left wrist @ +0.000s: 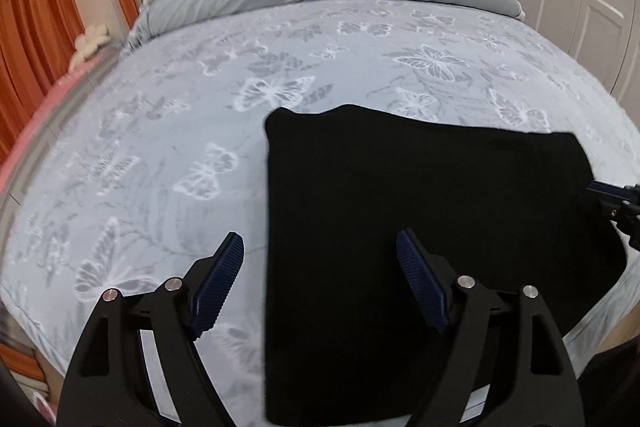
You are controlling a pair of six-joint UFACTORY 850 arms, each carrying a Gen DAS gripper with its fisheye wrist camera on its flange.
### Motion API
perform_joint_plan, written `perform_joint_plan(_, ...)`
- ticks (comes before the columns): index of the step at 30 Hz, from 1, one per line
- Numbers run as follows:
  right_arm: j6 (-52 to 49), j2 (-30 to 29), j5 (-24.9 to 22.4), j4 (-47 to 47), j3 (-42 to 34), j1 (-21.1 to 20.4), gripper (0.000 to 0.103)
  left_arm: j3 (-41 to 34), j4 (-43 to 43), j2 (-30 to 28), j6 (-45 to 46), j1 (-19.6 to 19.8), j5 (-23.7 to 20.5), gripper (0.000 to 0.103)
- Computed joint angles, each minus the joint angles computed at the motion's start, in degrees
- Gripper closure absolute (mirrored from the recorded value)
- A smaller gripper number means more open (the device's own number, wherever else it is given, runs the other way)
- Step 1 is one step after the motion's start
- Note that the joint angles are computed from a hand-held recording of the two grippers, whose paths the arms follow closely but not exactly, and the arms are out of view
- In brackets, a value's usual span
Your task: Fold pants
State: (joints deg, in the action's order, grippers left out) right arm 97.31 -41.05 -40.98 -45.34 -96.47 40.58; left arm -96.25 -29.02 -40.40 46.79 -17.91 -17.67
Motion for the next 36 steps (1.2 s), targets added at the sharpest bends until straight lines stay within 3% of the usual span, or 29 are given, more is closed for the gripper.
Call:
perform_joint_plan(3,-4.52,-1.99,-3.52,3.33,-2.77,0.03,0.061,1.49,0.66,0.80,-0.56,0.66,0.77,0.025)
perform_joint_plan(4,-2.67,-1.08,-3.28,1.63,-2.00,0.32,0.051,1.67,-0.22,1.00,0.06,1.03,0.28,0.023)
perform_joint_plan(5,0.20,-0.03,-3.63,-0.70,-0.96,0.70,0.035,1.99,-1.29,1.28,0.84,1.42,0.12,0.021)
perform_joint_plan(6,2.16,0.61,-4.38,-2.07,-0.23,0.80,0.029,2.78,-2.53,1.85,1.70,1.89,0.73,0.015)
perform_joint_plan(9,6.72,2.97,-4.47,-2.66,3.30,1.37,0.028,4.62,-2.60,3.01,1.07,2.99,2.03,0.009)
perform_joint_plan(13,5.20,2.72,0.66,1.59,4.62,0.45,0.028,4.12,-2.27,2.28,-0.26,4.43,-2.23,0.006)
perform_joint_plan(15,0.89,0.42,-0.06,4.12,2.00,0.13,0.032,3.40,-1.04,1.53,-1.88,4.68,-4.49,0.006)
perform_joint_plan(16,-0.20,-0.56,-0.90,3.38,0.57,0.34,0.050,3.30,-1.12,1.43,-1.98,4.68,-4.89,0.006)
perform_joint_plan(17,-1.46,-1.39,-2.77,2.19,-1.23,0.71,0.081,3.43,-1.04,1.52,-2.15,4.54,-4.72,0.006)
perform_joint_plan(19,0.84,-0.61,-4.18,-2.43,-1.73,1.48,0.082,4.03,-1.82,2.12,-0.78,4.06,-3.58,0.006)
perform_joint_plan(21,3.75,-0.12,-8.77,-7.07,-2.17,2.39,0.082,4.85,-2.06,2.70,-0.36,3.53,-2.00,0.006)
perform_joint_plan(23,-0.26,-1.97,-12.52,-2.11,-3.92,1.30,0.087,5.24,-1.72,2.79,0.01,2.92,-1.11,0.006)
perform_joint_plan(24,-2.52,-2.93,-11.28,2.20,-3.95,0.13,0.087,5.36,-0.79,2.79,-0.61,2.64,-0.85,0.006)
perform_joint_plan(27,2.21,-1.17,-7.58,0.95,-1.44,0.00,0.081,6.36,4.01,3.07,-4.31,1.76,1.69,0.006)
perform_joint_plan(28,5.40,0.26,-6.36,-1.32,0.16,0.45,0.071,6.54,4.55,3.19,-4.75,1.65,2.16,0.006)
perform_joint_plan(29,8.38,1.44,-5.37,-3.10,1.68,0.77,0.050,6.60,4.89,3.27,-5.09,1.62,2.31,0.006)
perform_joint_plan(31,12.23,3.35,-4.00,-5.26,4.16,1.15,0.023,6.77,4.09,3.50,-4.89,1.76,2.12,0.005)
perform_joint_plan(36,11.92,3.66,-3.17,-1.25,5.28,0.93,0.019,7.37,3.63,3.59,-3.62,1.89,2.64,0.005)
